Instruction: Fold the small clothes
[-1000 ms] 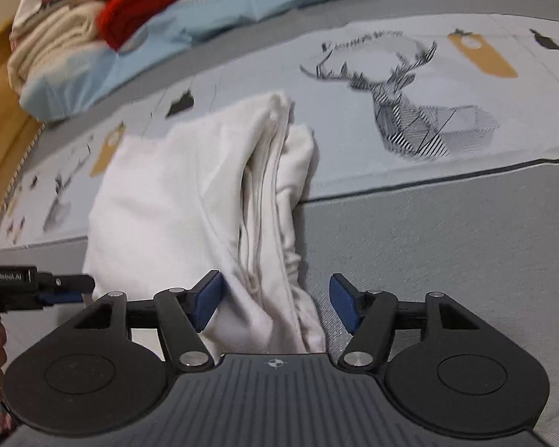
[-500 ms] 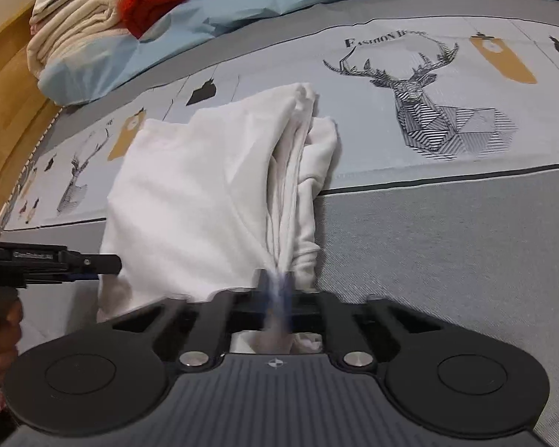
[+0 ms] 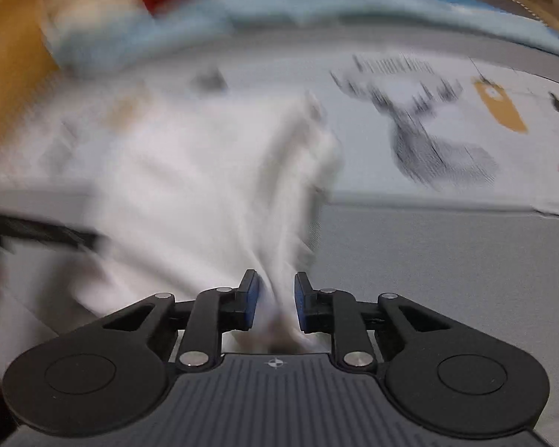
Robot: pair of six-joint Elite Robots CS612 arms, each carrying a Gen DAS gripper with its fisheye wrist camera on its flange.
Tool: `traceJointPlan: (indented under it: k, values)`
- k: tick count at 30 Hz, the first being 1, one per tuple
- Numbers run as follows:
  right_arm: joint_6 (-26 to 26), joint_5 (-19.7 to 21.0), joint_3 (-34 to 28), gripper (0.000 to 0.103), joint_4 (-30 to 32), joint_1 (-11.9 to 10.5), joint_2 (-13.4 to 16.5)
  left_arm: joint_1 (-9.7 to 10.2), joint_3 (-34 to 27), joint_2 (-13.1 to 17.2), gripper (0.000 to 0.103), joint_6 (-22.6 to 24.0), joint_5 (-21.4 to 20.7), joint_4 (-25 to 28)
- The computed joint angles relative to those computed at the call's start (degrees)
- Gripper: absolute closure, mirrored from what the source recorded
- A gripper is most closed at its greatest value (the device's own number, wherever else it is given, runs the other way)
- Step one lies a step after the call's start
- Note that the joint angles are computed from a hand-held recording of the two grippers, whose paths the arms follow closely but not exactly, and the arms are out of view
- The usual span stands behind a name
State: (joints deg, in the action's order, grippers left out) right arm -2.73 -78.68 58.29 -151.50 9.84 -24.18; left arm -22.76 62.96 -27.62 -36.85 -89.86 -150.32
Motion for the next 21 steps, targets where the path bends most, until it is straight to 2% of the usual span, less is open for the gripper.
traceJointPlan:
  k: [2,4,7,10,13,15,18,21]
  values:
    - [1.8,-4.0,-1.0,0.074,2.8,0.4,0.3,-0.63,1.5,-1.5,0.047,1.3,3.2,-0.3]
    - [3.8,-6.5,0.4,0.074,-1.9,0.6,-0.4,-1.49,3.7,-3.2,0.045,4.9,6.6,-2.0]
    - [4.0,-8.0,4.3,0.073,-11.3,0.6,-2.6,-2.67,7.1,-6.2,0.04,9.5,10.5,-1.9]
    - [4.5,-10.2,8.2,0.067,-16.0,0.6,-5.4,-4.57,13.1,-10.1,0.02,11.3,16.3,-8.5]
    - [6.7,-9.7,14.1,0.06,-25.7,0.5,-8.7,-7.34,19.8,-13.7,0.018,12.2,23.6,-19.1]
    - [6.6,-10.7,18.5,0.04,-35.3,0.8,-10.5,-8.99,23.2,-15.3,0.018,12.2,25.9,-24.3]
    - [6.7,-10.4,24.4,0.017,-46.1,1.1,-12.9,-10.79,27.1,-16.8,0.018,12.1,25.2,-29.9]
    - [5.6,-9.4,29.3,0.016,-51.5,1.3,-14.1,-12.81,29.7,-17.2,0.018,11.2,28.6,-33.2]
